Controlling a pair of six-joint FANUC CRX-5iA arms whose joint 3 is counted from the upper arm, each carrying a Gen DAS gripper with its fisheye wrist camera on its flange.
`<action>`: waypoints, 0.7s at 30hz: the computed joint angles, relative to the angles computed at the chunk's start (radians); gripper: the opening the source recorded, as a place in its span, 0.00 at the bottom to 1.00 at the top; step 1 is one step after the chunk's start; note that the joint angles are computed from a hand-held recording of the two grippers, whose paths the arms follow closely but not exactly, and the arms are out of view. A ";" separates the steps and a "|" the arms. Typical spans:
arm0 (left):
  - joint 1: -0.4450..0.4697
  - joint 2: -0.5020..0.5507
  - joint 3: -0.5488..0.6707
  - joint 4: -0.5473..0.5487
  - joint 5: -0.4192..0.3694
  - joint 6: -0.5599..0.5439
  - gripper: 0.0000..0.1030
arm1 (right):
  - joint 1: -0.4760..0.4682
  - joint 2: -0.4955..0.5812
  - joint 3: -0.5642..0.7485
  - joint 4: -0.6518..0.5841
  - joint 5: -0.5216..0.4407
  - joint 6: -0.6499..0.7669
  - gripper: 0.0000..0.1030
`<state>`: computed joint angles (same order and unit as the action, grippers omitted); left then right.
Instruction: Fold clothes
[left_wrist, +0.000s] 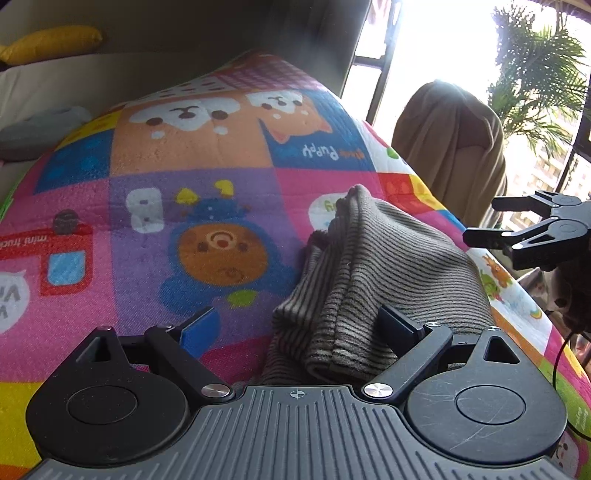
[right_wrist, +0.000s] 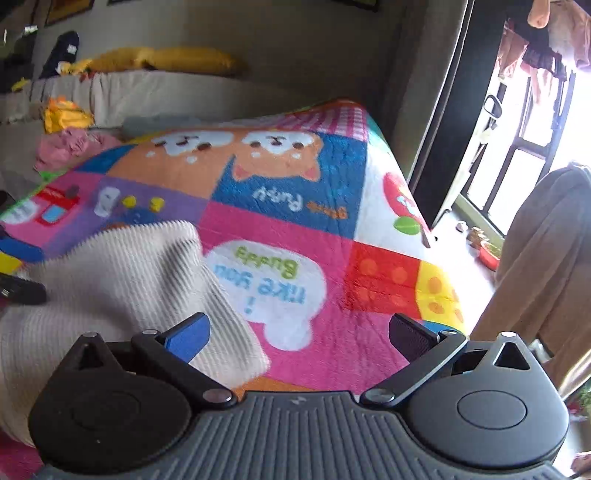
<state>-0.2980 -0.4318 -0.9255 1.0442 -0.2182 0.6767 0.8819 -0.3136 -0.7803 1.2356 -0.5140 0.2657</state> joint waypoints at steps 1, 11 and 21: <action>-0.002 -0.002 -0.001 -0.007 0.007 0.003 0.93 | -0.001 -0.029 -0.017 -0.006 0.055 -0.004 1.00; -0.004 -0.007 0.002 -0.072 0.029 0.057 0.94 | 0.248 -0.071 -0.066 -0.235 0.078 0.493 1.00; 0.043 -0.049 0.031 -0.293 -0.041 0.231 0.94 | 0.246 -0.049 -0.092 -0.037 -0.090 0.285 1.00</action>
<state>-0.2548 -0.4813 -0.8944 0.7514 -0.2588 0.9073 1.1278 -0.3622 -0.8722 1.1986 -0.6041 0.5502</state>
